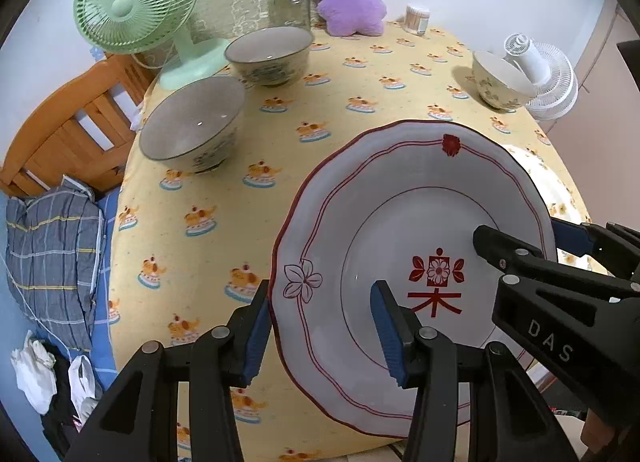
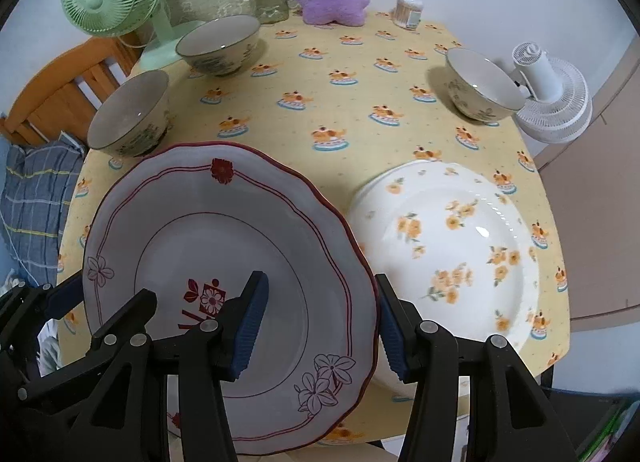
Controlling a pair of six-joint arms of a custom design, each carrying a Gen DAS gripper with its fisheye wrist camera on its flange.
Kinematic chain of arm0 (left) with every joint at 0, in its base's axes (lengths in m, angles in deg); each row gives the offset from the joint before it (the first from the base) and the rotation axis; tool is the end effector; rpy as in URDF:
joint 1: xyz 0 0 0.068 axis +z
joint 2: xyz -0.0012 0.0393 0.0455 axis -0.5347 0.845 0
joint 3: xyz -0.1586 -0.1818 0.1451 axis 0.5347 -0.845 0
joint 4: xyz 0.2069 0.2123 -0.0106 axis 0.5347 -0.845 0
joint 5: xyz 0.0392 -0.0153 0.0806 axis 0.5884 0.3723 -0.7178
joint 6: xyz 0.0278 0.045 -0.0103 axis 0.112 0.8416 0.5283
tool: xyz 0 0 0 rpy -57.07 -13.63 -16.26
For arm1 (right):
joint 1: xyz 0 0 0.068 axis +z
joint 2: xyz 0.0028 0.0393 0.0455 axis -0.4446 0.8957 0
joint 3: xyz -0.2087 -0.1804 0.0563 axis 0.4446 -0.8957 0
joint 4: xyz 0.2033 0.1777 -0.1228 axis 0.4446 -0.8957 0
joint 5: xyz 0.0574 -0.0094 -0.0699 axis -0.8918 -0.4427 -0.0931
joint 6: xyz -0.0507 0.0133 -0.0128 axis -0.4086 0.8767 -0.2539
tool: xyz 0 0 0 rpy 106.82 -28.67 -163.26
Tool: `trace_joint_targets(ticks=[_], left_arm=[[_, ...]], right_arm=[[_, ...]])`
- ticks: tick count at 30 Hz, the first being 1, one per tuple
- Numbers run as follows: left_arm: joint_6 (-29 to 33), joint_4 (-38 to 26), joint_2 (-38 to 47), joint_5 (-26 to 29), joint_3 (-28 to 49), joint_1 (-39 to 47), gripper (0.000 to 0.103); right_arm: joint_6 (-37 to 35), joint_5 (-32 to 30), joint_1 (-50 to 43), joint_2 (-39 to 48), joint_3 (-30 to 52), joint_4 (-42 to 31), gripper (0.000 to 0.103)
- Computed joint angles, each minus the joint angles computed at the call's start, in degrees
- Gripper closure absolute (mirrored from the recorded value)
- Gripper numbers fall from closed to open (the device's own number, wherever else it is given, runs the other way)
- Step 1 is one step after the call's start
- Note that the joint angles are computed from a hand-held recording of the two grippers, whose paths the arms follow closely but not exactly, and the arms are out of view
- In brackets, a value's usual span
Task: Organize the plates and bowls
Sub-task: 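Lift the red-rimmed white plate with the right gripper, then carry the red-rimmed plate with the right gripper over the flowered plate stack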
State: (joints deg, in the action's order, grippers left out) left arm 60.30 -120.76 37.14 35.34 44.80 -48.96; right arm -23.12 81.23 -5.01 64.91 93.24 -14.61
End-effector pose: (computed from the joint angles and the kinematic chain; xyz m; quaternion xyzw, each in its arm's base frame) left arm 0.2402 -0.0684 0.2946 0.0182 0.9820 -0.0035 0.1878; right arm 0.2635 0.0992 0.2917 -0.0708 0.9823 -0.0018 0.1732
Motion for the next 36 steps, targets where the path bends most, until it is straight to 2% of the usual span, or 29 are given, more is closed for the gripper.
trace_joint_targets(ticks=[7, 14, 24, 36], left_arm=[[-9.9, -0.9, 5.4, -3.4, 4.6, -9.1, 0.054], [-16.8, -1.0, 11.9, -5.3, 10.2, -16.1, 0.054], [-23.6, -0.6, 21.1, -5.0, 16.7, -22.3, 0.054], [-29.1, -0.3, 29.8, -4.8, 22.7, -25.8, 0.054]], right_arm=[[-10.0, -3.8, -9.7, -0.9, -0.1, -1.0, 0.047], [-20.1, -6.8, -20.0, 0.2, 1.6, -1.5, 0.047], [-30.1, -8.4, -30.2, 4.6, 3.7, -1.5, 0.047], [-38.0, -9.2, -37.1, 10.9, 6.2, 0.0, 0.047]])
